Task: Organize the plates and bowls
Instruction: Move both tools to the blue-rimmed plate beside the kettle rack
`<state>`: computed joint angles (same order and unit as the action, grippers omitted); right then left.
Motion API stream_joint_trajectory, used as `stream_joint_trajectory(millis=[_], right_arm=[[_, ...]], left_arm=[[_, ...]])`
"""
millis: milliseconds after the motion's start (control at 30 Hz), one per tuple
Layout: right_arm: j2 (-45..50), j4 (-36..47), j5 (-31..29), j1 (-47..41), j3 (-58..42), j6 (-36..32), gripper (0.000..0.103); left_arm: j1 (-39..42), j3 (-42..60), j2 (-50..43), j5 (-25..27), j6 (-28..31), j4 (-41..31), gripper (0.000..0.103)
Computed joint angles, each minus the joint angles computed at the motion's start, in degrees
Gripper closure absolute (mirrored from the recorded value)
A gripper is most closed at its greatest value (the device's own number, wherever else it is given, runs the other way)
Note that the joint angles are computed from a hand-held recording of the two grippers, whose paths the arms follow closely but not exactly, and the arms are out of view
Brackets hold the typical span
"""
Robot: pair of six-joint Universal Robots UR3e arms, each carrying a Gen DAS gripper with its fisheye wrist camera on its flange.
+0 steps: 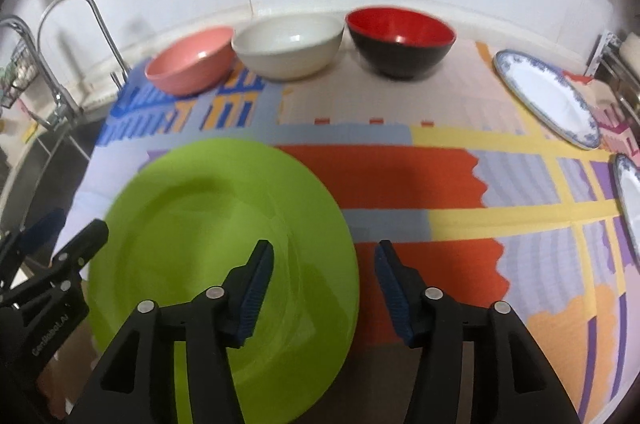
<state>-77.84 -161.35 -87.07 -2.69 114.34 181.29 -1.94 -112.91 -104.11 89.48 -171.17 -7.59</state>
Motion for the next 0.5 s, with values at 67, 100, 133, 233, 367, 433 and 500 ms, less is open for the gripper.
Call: stream_joint_trajectory(millis=[67,100,133,233,367,433,500], right_arm=[[-2.69,-0.36,-0.3,-0.59,1.5,0.57,0.046],[-4.01,-0.45,-0.21,-1.0,2.21,0.67,0.044],[-5.42,-0.57,-0.16,-1.45,2.97,0.78,0.041],[-9.95,-1.91,-0.9,-2.72,5.87,1.1,0.038],[-17.09,-2.83,-1.15,-6.62,10.39,0.55,0.029],[-20.52,-2.16,-0.07,-9.59,12.24,-0.71,0.029],[-24.04,-0.69,1.99,-13.21,13.99,-2.46,0.029]], left_arm=[[-0.52,0.11,1.32,-1.08,0.35,0.32,0.021],[-0.76,0.17,1.84,-1.71,0.4,0.35,0.017],[-1.13,0.33,2.33,-2.31,0.4,0.26,0.016],[-3.04,1.84,2.79,-3.0,0.0,-0.61,0.013],[-7.07,4.43,1.99,-2.34,-1.36,-0.82,0.009],[-9.46,6.11,1.14,-1.6,-2.09,-1.06,0.008],[-12.01,8.61,0.01,-1.05,-2.89,-1.82,0.007]])
